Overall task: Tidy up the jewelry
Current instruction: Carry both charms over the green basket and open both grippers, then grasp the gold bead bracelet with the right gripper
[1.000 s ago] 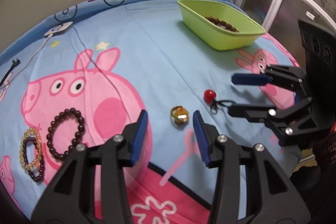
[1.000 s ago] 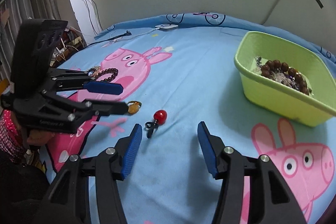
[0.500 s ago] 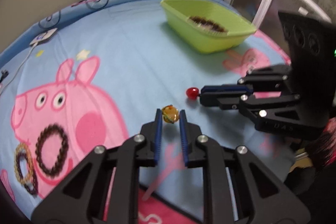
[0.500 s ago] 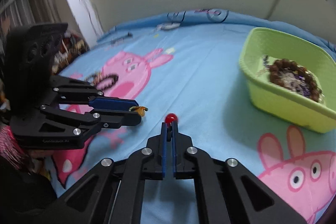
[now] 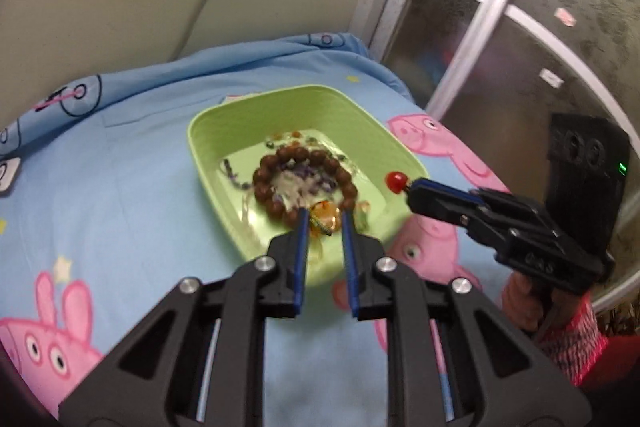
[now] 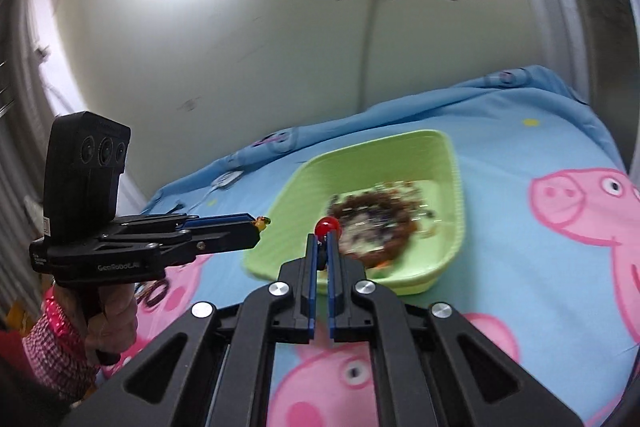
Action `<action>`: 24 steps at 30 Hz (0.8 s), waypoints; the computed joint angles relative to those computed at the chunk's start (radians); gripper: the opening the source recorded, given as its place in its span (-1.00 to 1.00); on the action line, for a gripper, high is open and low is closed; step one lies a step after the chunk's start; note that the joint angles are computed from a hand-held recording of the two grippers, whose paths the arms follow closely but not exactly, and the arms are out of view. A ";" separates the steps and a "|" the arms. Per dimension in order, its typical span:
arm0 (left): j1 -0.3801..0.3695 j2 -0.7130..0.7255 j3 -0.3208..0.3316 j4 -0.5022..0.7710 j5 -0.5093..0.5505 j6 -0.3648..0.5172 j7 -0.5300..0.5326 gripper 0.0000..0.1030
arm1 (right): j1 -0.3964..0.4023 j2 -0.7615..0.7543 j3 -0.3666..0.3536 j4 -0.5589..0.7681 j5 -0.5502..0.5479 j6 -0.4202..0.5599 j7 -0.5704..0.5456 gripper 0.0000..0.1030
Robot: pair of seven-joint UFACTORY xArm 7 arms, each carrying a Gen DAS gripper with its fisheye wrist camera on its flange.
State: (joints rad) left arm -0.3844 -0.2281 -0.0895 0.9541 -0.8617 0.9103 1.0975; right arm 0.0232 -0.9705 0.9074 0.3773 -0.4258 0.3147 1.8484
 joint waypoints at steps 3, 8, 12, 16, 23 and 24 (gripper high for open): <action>-0.005 0.059 -0.042 0.017 0.042 -0.106 -0.098 -0.19 | -0.008 -0.020 0.003 -0.031 0.010 0.007 0.033 -1.00; 0.016 0.093 -0.004 0.039 -0.064 -0.067 -0.108 -0.16 | -0.006 -0.138 0.070 -0.058 0.010 0.085 0.166 -0.35; 0.055 0.049 0.026 0.013 -0.133 -0.043 -0.088 -0.15 | -0.007 -0.200 0.092 -0.062 -0.017 0.099 0.225 -0.35; 0.109 -0.003 0.075 -0.030 -0.170 -0.045 -0.051 0.00 | -0.017 -0.235 0.114 -0.056 -0.031 0.093 0.270 -0.35; 0.241 -0.040 0.180 -0.084 -0.120 -0.109 -0.018 0.01 | -0.199 -0.158 0.162 0.036 -0.045 -0.146 0.238 -0.19; 0.268 -0.037 0.199 -0.083 -0.110 -0.121 -0.024 0.05 | -0.249 -0.127 0.183 0.070 -0.048 -0.197 0.215 -0.16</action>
State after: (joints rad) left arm -0.1165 -0.2650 0.1098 0.8708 -0.9718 0.7891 1.0737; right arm -0.2257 -1.0975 1.0900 0.4471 -0.4734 0.1178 2.0631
